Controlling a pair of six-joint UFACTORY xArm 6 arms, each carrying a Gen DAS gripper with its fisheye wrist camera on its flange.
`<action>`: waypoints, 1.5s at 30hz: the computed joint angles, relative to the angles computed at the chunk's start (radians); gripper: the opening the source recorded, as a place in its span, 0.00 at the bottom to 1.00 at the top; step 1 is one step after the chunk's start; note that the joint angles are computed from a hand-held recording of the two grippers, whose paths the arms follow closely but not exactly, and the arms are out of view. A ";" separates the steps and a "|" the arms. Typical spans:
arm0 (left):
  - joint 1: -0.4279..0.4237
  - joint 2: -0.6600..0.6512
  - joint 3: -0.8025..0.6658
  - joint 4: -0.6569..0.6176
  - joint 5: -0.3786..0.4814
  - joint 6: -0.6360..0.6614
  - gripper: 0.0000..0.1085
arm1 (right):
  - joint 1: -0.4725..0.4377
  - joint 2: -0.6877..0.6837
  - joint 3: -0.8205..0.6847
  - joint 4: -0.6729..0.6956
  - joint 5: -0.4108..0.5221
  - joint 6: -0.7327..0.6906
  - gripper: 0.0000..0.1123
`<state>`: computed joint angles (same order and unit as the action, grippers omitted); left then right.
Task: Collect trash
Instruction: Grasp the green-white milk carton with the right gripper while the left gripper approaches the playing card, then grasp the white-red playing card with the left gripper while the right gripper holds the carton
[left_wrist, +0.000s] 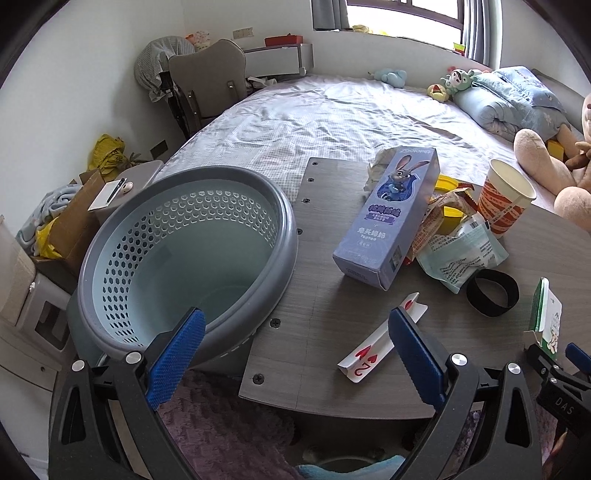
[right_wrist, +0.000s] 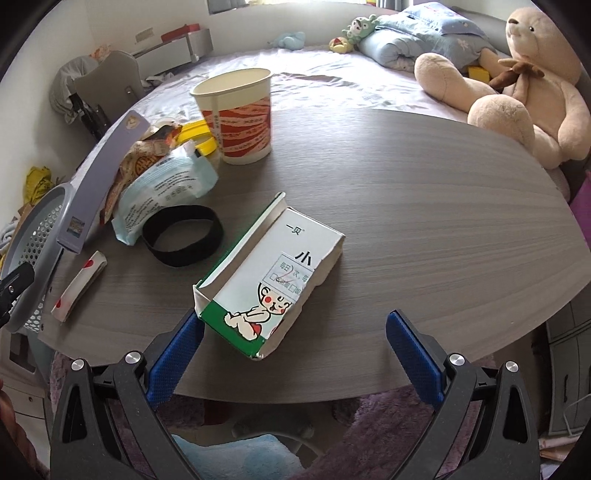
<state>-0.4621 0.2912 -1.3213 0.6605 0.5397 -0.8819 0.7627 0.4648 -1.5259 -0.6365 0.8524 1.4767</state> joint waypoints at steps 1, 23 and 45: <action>-0.002 0.003 -0.002 -0.002 0.000 0.003 0.88 | 0.001 -0.014 0.016 -0.003 0.012 0.009 0.86; -0.004 0.019 0.002 -0.059 -0.018 0.051 0.88 | -0.047 0.045 -0.065 0.039 0.041 -0.049 0.66; -0.031 0.071 -0.025 -0.265 -0.027 0.266 0.87 | -0.059 -0.082 0.127 -0.084 -0.224 0.020 0.38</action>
